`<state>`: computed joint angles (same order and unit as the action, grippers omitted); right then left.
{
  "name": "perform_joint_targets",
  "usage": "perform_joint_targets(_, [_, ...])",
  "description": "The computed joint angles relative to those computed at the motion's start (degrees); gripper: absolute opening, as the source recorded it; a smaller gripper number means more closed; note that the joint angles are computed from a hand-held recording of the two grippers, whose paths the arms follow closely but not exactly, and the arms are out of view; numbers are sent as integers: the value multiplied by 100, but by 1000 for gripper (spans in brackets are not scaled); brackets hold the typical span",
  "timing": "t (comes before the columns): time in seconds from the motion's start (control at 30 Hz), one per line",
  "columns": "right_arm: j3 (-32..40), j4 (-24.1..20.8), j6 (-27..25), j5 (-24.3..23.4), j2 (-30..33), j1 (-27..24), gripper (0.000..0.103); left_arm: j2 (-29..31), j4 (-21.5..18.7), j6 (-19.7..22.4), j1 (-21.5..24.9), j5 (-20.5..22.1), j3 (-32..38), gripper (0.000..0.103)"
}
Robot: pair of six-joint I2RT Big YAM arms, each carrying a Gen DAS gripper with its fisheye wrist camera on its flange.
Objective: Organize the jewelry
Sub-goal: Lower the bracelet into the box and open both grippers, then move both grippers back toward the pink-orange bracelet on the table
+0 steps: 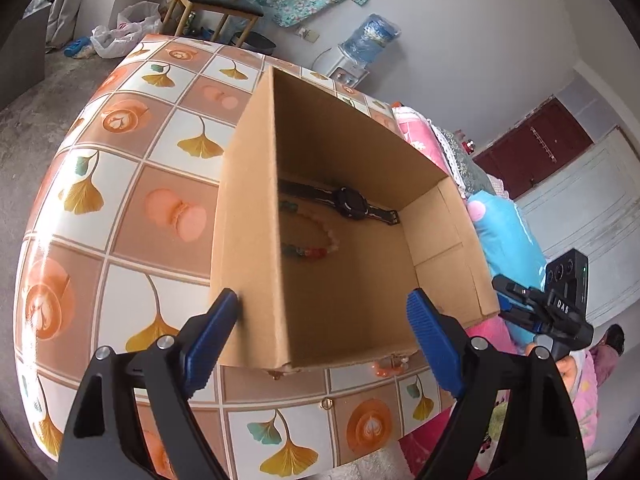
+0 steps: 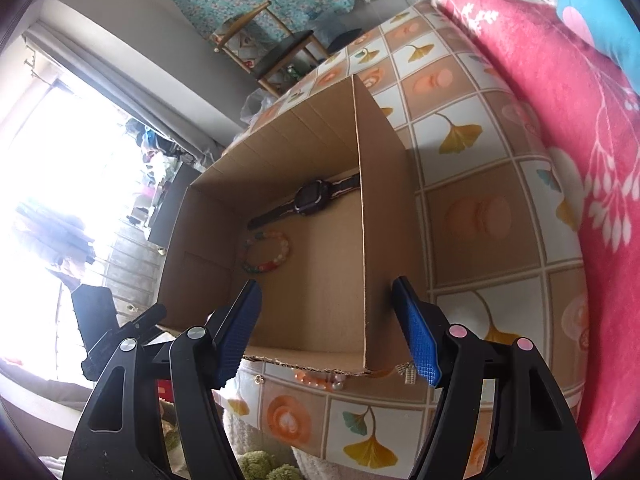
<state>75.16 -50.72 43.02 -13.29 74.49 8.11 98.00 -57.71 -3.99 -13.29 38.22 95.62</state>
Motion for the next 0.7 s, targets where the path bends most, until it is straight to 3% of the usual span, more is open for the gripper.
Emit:
perform_joint_targets(0.33, [246,-284,-238,157,188,-92,65,-77,149,31,-63,36,-118,83])
perform_joint_targets(0.5, [179,-180,-147,268,128,-55,65,-6,185,67,-56,51,-56,83])
perform_joint_targets(0.57, [161,-180,-108,571,16,38,65,-87,343,51,-20,139,-166,84])
perform_joint_targets(0.7, [71,-236,-46,1449,-351,360,65,-536,977,57,67,-73,-674,85])
